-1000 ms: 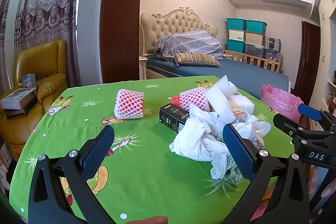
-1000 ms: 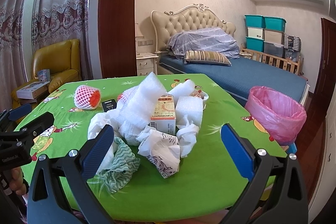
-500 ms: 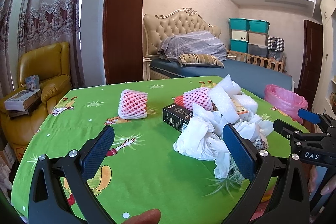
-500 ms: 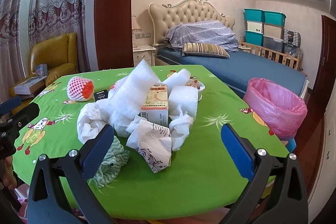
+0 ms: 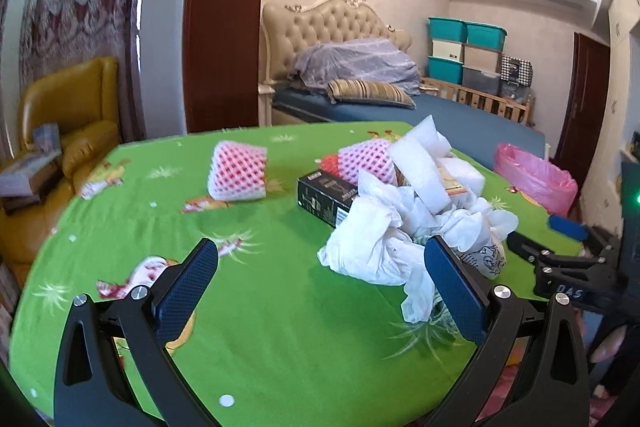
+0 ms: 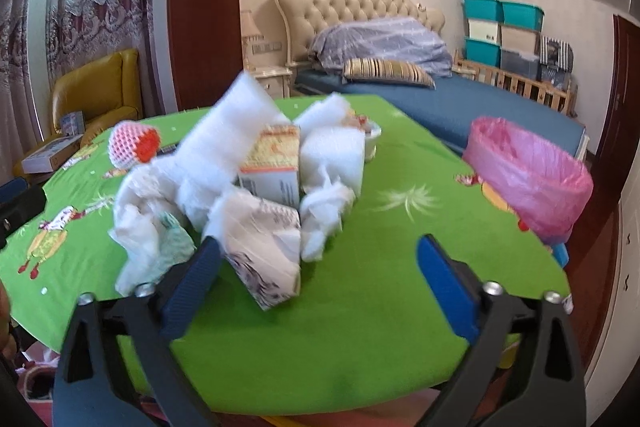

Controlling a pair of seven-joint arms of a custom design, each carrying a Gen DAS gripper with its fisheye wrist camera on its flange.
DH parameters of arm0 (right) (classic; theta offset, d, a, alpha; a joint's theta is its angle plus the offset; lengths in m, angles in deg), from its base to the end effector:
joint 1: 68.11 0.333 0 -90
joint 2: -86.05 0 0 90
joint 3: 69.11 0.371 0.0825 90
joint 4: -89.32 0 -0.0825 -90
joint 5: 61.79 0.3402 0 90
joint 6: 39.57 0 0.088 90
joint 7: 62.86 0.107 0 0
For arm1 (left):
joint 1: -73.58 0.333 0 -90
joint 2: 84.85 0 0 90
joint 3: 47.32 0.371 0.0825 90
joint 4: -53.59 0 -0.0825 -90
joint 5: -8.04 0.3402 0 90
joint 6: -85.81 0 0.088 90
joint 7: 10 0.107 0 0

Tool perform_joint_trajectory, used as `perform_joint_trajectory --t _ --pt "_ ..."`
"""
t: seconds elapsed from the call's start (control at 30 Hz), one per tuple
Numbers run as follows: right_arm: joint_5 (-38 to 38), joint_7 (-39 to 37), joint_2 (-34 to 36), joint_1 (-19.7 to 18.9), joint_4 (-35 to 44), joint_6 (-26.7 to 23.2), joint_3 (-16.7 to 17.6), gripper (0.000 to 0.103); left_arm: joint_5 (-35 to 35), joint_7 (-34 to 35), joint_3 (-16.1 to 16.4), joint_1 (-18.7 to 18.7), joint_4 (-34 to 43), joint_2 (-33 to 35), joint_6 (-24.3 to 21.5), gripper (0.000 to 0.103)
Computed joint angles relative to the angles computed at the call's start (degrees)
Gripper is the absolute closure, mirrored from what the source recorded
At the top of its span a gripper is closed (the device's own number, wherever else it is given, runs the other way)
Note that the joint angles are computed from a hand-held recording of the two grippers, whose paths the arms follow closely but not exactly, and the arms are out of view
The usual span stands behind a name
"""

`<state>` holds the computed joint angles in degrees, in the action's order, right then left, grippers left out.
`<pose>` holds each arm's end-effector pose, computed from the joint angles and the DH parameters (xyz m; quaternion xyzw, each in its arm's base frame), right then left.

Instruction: Collect trash

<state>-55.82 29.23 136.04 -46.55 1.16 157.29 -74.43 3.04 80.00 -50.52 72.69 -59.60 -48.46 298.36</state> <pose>0.7282 0.2257 0.3317 -0.6747 0.5498 -0.2975 0.3923 0.6643 -0.0278 0.3607 -0.6218 0.5843 -0.3887 0.3476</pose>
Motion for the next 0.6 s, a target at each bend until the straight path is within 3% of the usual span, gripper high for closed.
perform_joint_trajectory --t 0.1,0.27,0.5,0.6 --pt "-1.8 -0.2 1.2 -2.2 2.7 -3.1 2.8 0.015 1.5 -2.2 -1.5 2.2 2.3 0.8 -5.0 0.006" --pt "-3.4 -0.3 2.3 -2.4 4.4 -3.2 3.6 0.015 -1.7 -2.2 3.0 -1.8 5.3 1.8 -10.5 0.006" --pt "-3.6 -1.8 0.5 -1.2 1.0 2.7 2.5 0.015 -6.4 -0.1 9.8 -7.9 6.4 1.9 -13.1 0.006" --pt "-2.9 -2.2 -0.2 -1.0 -0.1 3.1 2.4 0.015 -6.3 0.8 9.1 -7.9 5.3 1.5 -10.0 0.006"
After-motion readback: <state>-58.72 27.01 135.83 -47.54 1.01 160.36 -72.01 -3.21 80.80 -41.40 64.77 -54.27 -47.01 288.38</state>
